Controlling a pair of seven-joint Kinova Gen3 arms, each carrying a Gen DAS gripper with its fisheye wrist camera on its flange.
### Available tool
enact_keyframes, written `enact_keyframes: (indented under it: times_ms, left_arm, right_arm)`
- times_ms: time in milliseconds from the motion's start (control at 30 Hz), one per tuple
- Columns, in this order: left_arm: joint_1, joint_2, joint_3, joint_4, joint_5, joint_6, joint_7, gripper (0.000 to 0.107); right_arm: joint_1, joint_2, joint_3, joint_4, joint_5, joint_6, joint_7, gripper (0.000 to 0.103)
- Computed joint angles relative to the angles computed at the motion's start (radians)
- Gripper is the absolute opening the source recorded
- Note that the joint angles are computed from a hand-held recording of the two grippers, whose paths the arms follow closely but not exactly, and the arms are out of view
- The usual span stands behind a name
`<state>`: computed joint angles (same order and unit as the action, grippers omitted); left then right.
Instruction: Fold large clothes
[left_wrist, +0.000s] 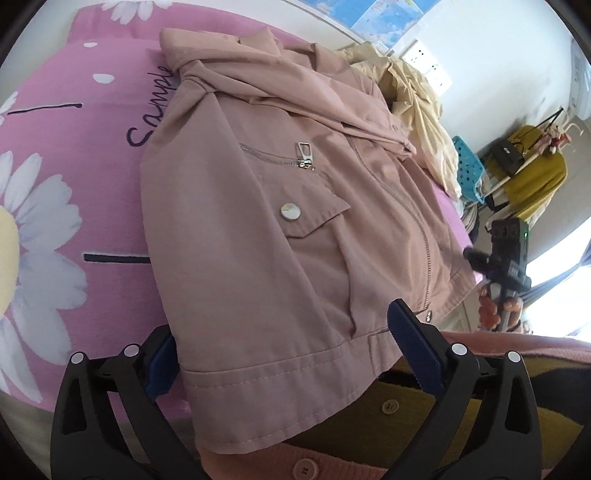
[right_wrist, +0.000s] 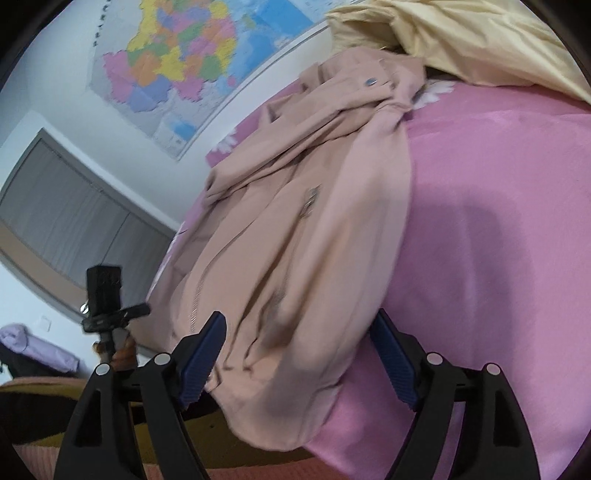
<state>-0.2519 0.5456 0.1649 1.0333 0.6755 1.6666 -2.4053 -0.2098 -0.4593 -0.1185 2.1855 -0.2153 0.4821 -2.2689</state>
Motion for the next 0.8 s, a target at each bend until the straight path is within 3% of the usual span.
enact_keyframes:
  times_ms: [100, 233, 333, 433, 500, 600, 800]
  left_arm:
    - [0.002, 0.007, 0.006, 0.013, 0.035, -0.002, 0.046, 0.098]
    - [0.028, -0.042, -0.002, 0.080, 0.018, -0.084, 0.015, 0.098]
    - [0.025, -0.032, -0.004, 0.068, 0.028, -0.076, 0.039, 0.096]
    - [0.015, -0.009, -0.006, 0.040, 0.041, -0.058, 0.092, 0.089]
    - [0.018, -0.014, -0.011, 0.042, 0.029, -0.075, 0.107, 0.076]
    - [0.018, -0.013, -0.013, 0.035, 0.015, -0.085, 0.125, 0.063]
    - [0.028, -0.046, -0.012, 0.069, -0.018, -0.131, 0.097, 0.061]
  right_arm:
    - [-0.041, 0.006, 0.006, 0.017, -0.018, -0.054, 0.024, 0.079]
    - [-0.032, 0.021, -0.017, 0.016, -0.007, -0.078, 0.015, 0.079]
    - [-0.022, 0.020, -0.041, 0.020, 0.001, -0.086, -0.001, 0.073]
    - [-0.014, 0.009, -0.051, 0.038, 0.003, -0.107, -0.022, 0.060]
    - [-0.051, -0.004, -0.014, 0.068, -0.021, -0.142, -0.020, 0.045]
    - [-0.066, -0.019, 0.004, 0.093, -0.036, -0.164, -0.024, 0.045]
    - [0.021, -0.008, -0.083, 0.046, 0.019, -0.090, -0.073, 0.058]
